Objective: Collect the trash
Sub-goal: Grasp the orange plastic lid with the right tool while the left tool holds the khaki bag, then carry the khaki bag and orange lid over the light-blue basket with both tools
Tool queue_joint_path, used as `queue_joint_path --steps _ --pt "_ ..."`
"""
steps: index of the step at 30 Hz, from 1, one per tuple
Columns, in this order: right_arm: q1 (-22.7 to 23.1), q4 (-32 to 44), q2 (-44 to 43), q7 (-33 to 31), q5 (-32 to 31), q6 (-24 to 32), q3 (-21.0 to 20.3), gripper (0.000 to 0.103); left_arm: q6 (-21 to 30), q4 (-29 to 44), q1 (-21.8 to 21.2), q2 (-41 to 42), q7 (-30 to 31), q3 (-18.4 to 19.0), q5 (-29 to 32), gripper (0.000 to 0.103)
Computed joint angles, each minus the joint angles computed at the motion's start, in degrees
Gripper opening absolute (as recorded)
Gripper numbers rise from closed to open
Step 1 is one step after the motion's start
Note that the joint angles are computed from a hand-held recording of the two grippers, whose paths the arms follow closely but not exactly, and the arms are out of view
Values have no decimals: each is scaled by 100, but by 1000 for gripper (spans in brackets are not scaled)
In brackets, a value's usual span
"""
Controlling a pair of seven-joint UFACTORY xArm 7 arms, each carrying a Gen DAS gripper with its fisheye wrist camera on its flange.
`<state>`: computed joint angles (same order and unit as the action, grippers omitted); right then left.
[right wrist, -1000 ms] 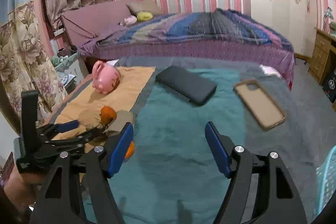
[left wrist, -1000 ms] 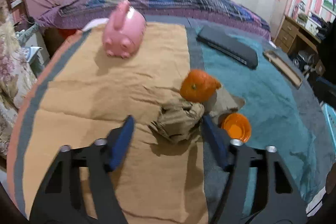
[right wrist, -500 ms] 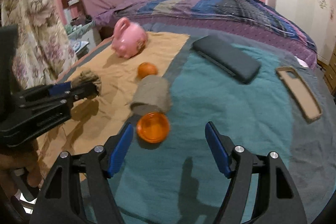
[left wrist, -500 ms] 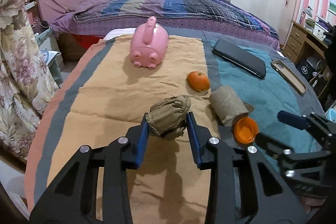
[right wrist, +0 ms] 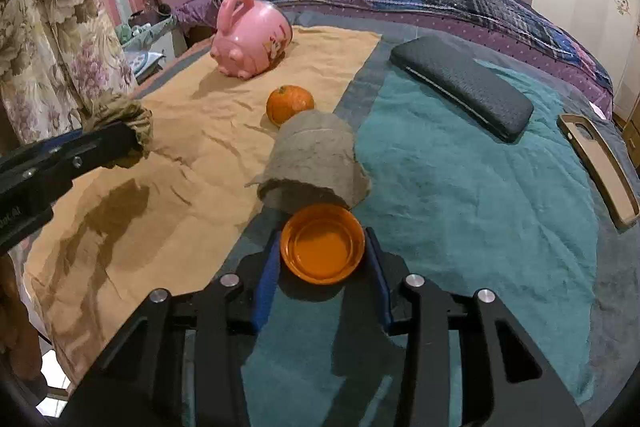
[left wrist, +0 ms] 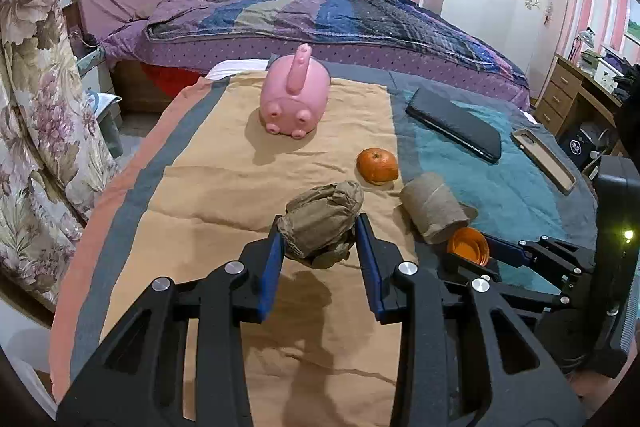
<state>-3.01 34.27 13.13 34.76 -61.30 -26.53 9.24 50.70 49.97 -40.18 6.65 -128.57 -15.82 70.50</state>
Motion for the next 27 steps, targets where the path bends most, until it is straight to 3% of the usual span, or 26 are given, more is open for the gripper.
queue_joint_path --steps 4,14,27 --pt "-220 -183 -282 186 -322 -375 -123 40 50 116 -42 34 -14 -18 76 34" --pt "-564 -616 -1010 506 -882 -1503 -1152 40 341 736 -381 290 126 -69 396 34" --pt "-1310 -378 -1334 1012 -1963 -2126 -1822 40 724 1611 -940 760 318 13 789 34"
